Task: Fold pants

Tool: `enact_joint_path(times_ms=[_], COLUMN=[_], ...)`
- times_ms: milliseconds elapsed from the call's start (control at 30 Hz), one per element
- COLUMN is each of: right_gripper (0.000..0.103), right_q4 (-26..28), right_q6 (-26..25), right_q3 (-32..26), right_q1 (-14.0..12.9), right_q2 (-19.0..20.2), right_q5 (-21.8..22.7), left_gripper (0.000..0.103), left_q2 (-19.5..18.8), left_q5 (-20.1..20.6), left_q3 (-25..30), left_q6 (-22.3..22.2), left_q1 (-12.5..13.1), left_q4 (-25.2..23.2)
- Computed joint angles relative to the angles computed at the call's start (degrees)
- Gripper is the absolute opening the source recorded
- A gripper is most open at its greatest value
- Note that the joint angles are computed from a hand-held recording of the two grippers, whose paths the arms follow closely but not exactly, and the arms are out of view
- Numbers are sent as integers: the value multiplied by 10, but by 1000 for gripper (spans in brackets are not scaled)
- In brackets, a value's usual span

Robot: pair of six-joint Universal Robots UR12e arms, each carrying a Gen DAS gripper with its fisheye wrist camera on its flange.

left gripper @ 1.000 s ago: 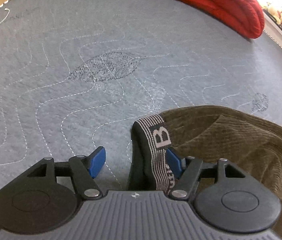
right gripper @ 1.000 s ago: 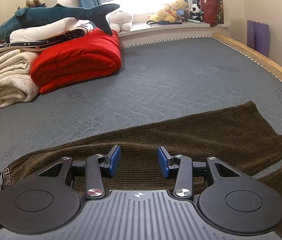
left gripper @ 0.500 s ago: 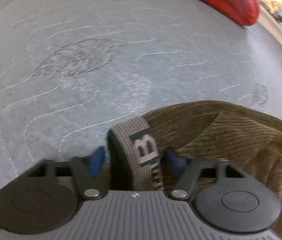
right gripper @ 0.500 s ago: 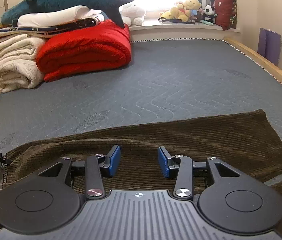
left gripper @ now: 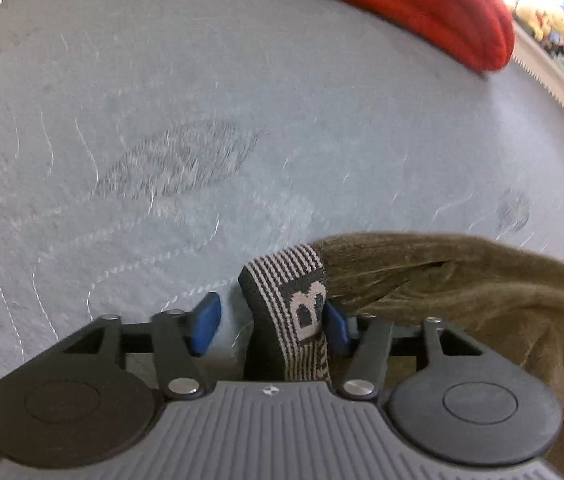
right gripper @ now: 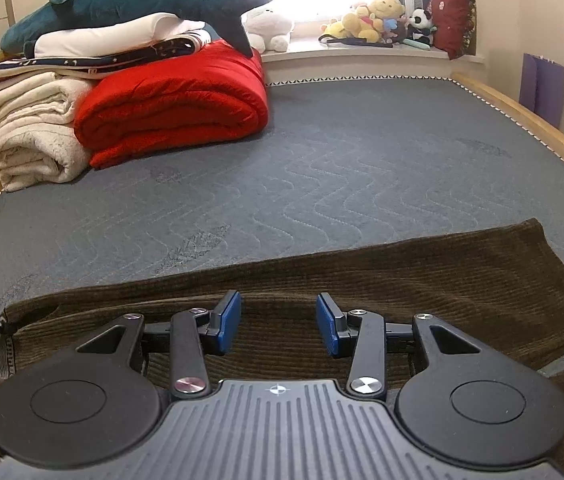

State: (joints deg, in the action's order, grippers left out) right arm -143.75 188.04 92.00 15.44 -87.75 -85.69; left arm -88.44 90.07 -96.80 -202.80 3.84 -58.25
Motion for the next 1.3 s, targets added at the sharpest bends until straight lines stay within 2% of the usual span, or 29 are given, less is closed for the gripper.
enact_joint_path(times_ms=[67,133,200,233,300,400,467,567,733,833,933,1300], right_gripper=[44,44,44,44,44,44,44,44,44,44,44,45], right_q4=[-3,-4,-4,-2,-2,-2,-2,2,6,12,18,28], right_q6=[-3,-6,-5,-4,-2,1,7,21,36,41,44,66], right_q3=[2,5,7,7,9,13,15,17,21,25,30,44], right_q1=[0,-2,-5,-7,-9,-16,-18,-26,-35,-40,-46,-62], right_q2=[-2,-4,-7,-7,-9,-13,-15,-18,-21,-24,-29,-43], right_q5=[1,2,4,5,5,9,8,11,7,5,0,0], left_gripper=[62,64,68,68,68,73,82,82,82,81,80,80], left_q2=[-4,-9,-12,-13,-16,-25,-34,-47,-64,-64,-68,-74], left_q5=[21,63,90,87,49,5,18,43,70,64,77,97], left_q3=[6,9,10,10,9,10,14,16,20,16,17,17], left_q6=[13,33,31,26,20,33,59,95,125,141,158,166], left_q1=[-12,-26,-36,-35,-28,-28,-40,-55,-65,-66,-71,-77], left_q4=[12,35,62,72,86,90,93,105,115,128,128,123])
